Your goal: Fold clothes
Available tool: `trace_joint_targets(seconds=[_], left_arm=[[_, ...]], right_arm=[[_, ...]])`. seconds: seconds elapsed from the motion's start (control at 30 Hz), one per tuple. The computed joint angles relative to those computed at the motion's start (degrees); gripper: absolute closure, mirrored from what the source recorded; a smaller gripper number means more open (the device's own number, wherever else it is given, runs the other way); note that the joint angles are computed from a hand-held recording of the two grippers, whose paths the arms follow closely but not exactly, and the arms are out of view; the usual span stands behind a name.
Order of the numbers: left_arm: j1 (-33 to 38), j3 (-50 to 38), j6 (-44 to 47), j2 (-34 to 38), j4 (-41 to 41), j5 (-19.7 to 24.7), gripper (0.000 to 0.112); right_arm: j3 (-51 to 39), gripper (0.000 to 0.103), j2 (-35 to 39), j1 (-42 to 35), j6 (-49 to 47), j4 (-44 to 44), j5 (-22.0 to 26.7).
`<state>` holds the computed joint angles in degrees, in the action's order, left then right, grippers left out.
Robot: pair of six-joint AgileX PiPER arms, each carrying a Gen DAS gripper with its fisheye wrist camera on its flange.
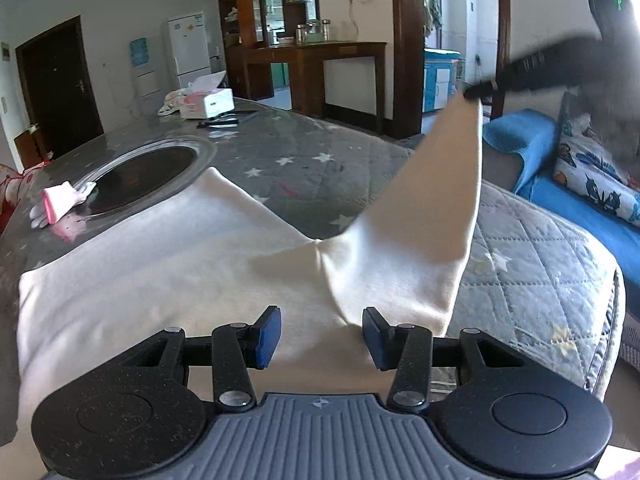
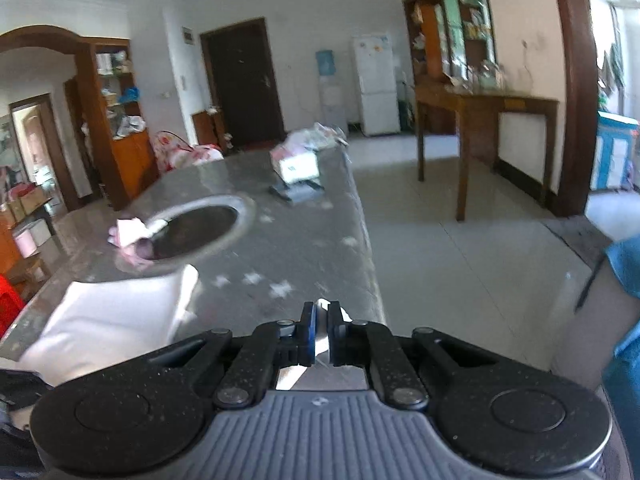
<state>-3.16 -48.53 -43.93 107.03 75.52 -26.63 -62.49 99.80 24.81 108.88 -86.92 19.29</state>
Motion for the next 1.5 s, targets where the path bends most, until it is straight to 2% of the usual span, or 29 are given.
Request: trace_joint_targets(seconds=[0.17,0.4,0.57,0.7,0.83,0.97,1.13,1.27,1.4,1.5], left_arm=[[-0.52,0.68,4.18,0.45,-3.97,-0.68,0.062],[7.33,2.43,1.06,-3.26,-1.13,-5.74,0.057],[16.15,2.99,-2.02,-5.4,0.8,-8.08,0.056],[22.9,3.66,-3.33,-6.31,1.12,-9.37,0.055],[28.34,4.34,-4.01,-6.33,1.87,-10.3,0.055],[32.04,4.9,-4.63,-5.92,2.97,-10.73,0.055],[34.72,5.22,-5.19,-5.31,4.15,-11.2,0.055],[35.64,4.93,-6.1,-5.22,5.32,-11.84,0.055],[35.31,5.23,-5.78,-5.63,5.12,-12.83,0.055],[34.63,5.2,-5.46,-5.49,5.44,-14.02,0.056]], right_arm=[[-4.3,0.099,-0.95,2.93,-8.87,5.42,1.32],[-14.57,0.099,0.89,8.03,-29.22,18.27,2.4],[-26.25,0.099,6.64,11.81,-48.37,31.93,2.58],[-37.85,0.099,13.87,14.46,-66.76,47.44,3.26],[-51.66,0.099,23.03,17.2,-86.36,65.42,7.43],[-63.69,0.099,31.96,19.23,-97.4,76.2,12.98],[-80.39,0.097,42.43,20.83,-106.98,85.98,22.78],[-82.24,0.092,43.22,20.54,-110.3,88.35,24.11],[-73.1,0.091,37.62,19.72,-108.61,84.38,20.89],[-62.89,0.091,32.31,17.95,-105.35,79.2,18.71]])
